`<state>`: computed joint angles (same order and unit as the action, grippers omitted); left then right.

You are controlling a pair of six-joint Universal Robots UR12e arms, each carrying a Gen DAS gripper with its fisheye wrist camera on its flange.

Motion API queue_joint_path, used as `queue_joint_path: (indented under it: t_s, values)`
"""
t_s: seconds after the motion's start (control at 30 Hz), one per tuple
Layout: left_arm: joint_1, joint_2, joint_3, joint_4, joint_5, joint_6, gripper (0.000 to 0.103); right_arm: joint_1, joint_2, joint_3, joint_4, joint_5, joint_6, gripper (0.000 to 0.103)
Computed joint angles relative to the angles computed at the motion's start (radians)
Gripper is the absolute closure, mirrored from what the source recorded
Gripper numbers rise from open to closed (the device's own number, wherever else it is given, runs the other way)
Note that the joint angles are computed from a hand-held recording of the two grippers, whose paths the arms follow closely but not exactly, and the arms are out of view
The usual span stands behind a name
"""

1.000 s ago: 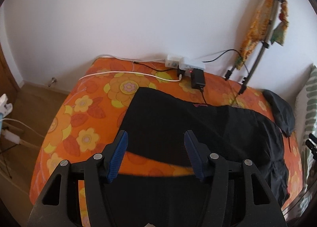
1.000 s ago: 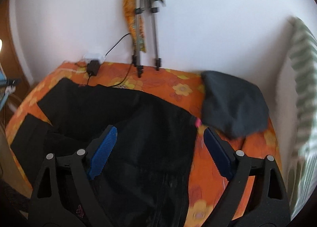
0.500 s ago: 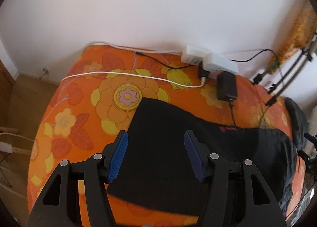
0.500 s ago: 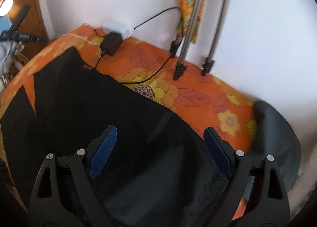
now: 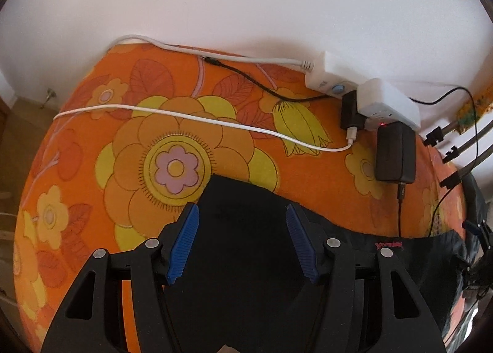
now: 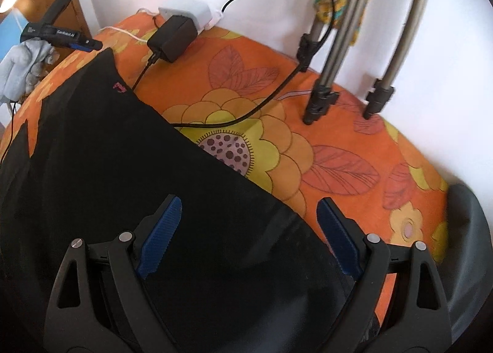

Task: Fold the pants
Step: 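Move both tools toward the waistband of the black pants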

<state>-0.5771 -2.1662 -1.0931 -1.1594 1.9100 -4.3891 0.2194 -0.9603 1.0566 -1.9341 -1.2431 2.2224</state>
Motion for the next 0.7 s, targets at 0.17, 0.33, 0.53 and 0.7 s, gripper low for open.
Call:
queue_joint_path:
  t_s: [0.17,0.33,0.53,0.7]
  values:
    - [0.001,-0.004,-0.003,0.007,-0.005,0.005,0.044,0.005,0.024,-0.031,0.047,-0.007,-0.020,0.011]
    - [-0.002,-0.013,0.004,-0.003,-0.009,0.015,0.044,0.013,0.042,-0.049,0.050,-0.021,-0.036,0.011]
    - [-0.005,-0.016,0.008,-0.003,0.020,0.031,0.045,0.021,0.065,-0.084,0.097,-0.024,-0.043,0.011]
    - [-0.010,-0.012,0.001,-0.026,0.069,0.033,0.087,0.020,0.064,-0.087,0.118,-0.008,-0.056,0.019]
